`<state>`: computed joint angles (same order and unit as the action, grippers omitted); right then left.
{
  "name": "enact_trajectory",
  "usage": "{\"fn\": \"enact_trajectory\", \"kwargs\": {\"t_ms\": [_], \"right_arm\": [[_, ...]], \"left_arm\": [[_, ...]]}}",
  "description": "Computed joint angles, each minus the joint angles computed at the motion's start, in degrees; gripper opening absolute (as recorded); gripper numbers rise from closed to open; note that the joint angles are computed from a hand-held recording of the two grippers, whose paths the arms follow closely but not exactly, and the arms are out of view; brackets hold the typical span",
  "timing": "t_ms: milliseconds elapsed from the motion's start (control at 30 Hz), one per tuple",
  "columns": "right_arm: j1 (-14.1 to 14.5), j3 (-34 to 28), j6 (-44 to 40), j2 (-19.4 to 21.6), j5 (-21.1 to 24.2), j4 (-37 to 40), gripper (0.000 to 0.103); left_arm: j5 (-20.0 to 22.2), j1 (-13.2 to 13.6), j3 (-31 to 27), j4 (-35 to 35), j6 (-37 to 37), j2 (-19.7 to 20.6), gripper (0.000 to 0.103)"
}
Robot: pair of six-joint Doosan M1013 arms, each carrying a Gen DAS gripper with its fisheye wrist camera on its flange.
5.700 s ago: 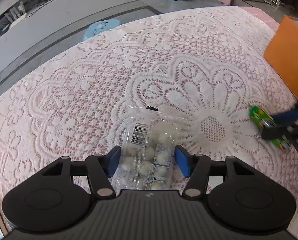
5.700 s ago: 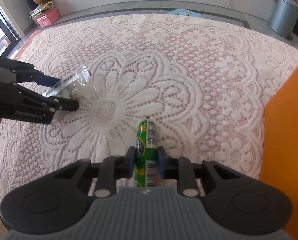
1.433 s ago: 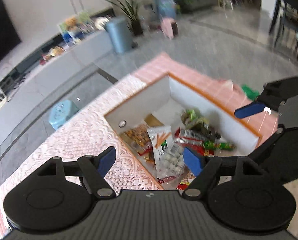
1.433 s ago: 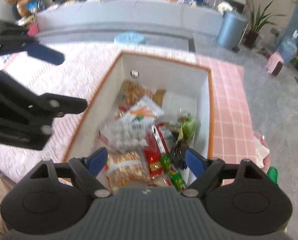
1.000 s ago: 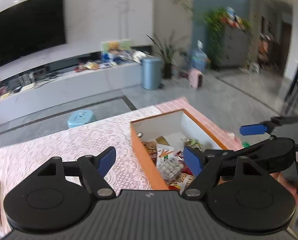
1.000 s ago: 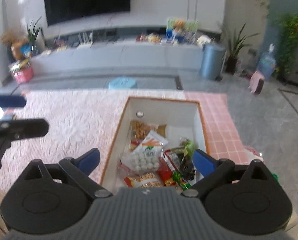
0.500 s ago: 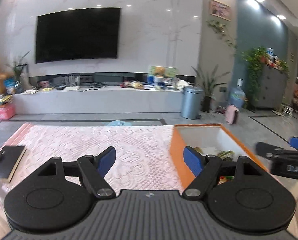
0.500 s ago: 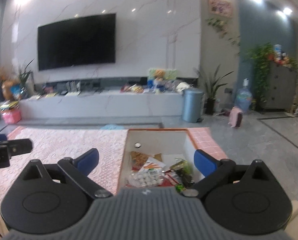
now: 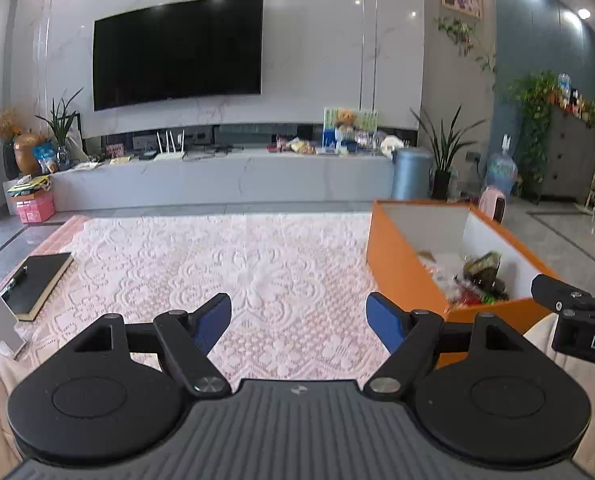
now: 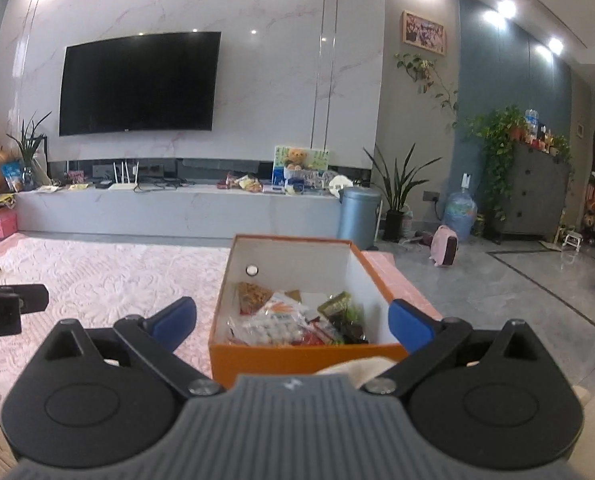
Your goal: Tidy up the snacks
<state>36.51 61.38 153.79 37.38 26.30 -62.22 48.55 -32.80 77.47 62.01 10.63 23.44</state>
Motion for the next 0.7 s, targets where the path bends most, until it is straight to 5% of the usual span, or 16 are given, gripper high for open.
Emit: {"fn": "enact_trajectory", "kwargs": {"t_ms": [700], "right_arm": [[-0.34,1.25,-0.63,0.81,-0.51,0.23,0.099]], "left_arm": [[3.75,0.90,-3.33,-10.86,9.37,2.18,0.090]]}}
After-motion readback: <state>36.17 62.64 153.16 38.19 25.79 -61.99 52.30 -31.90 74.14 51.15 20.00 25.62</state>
